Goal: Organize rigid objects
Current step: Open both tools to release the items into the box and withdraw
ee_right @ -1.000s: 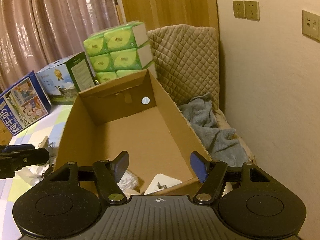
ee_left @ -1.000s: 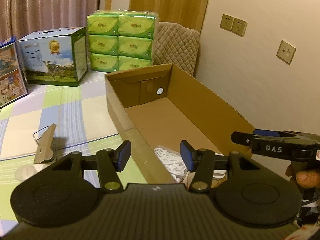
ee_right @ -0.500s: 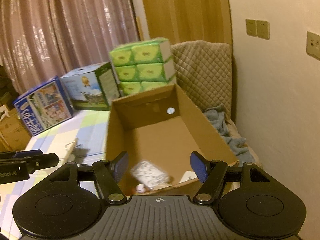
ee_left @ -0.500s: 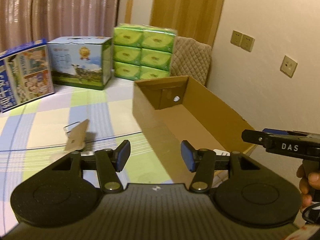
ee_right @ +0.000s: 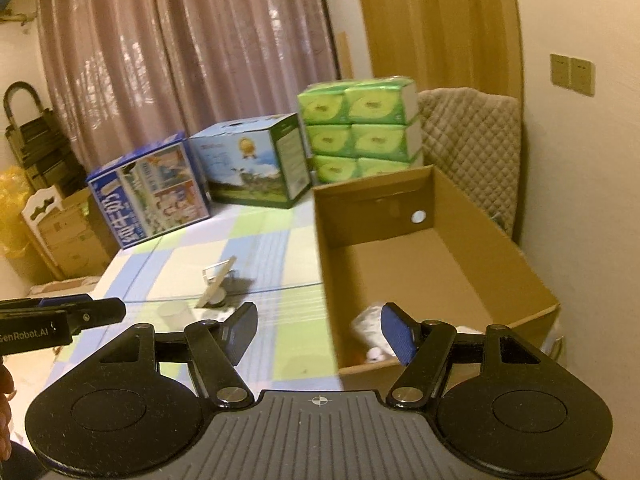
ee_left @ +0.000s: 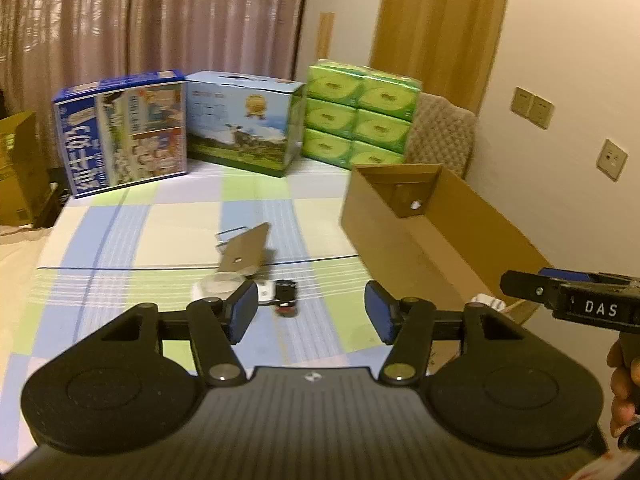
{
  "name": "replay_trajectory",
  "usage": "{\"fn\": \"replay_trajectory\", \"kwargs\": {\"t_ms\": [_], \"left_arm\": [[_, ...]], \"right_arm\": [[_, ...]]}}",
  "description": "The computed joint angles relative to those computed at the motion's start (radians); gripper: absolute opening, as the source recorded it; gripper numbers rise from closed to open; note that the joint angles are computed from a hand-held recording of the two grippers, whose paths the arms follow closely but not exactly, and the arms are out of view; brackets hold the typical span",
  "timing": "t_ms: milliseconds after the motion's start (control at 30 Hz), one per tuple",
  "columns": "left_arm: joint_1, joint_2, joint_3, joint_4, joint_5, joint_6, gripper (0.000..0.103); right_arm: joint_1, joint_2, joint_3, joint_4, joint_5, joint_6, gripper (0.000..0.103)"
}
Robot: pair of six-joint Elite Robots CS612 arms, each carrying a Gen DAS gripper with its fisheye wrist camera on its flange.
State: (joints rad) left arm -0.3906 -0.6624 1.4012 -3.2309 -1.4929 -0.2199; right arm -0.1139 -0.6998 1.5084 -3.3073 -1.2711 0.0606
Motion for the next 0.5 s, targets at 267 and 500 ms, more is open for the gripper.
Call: {"fn": "replay_trajectory", "kwargs": {"t_ms": [267, 500], "left_arm": [[0.011, -0.030, 0.060, -0.007, 0.070, -0.010, 0.057], [0.029, -0.034, 0.082, -0.019, 0.091, -0.001, 0.060]], "right_arm": [[0.018, 0.005, 0.005, 0.005, 0.037, -0.016, 0.066], [0.037, 0.017, -0.002, 0.011, 0.056, -0.023, 0.066]]}}
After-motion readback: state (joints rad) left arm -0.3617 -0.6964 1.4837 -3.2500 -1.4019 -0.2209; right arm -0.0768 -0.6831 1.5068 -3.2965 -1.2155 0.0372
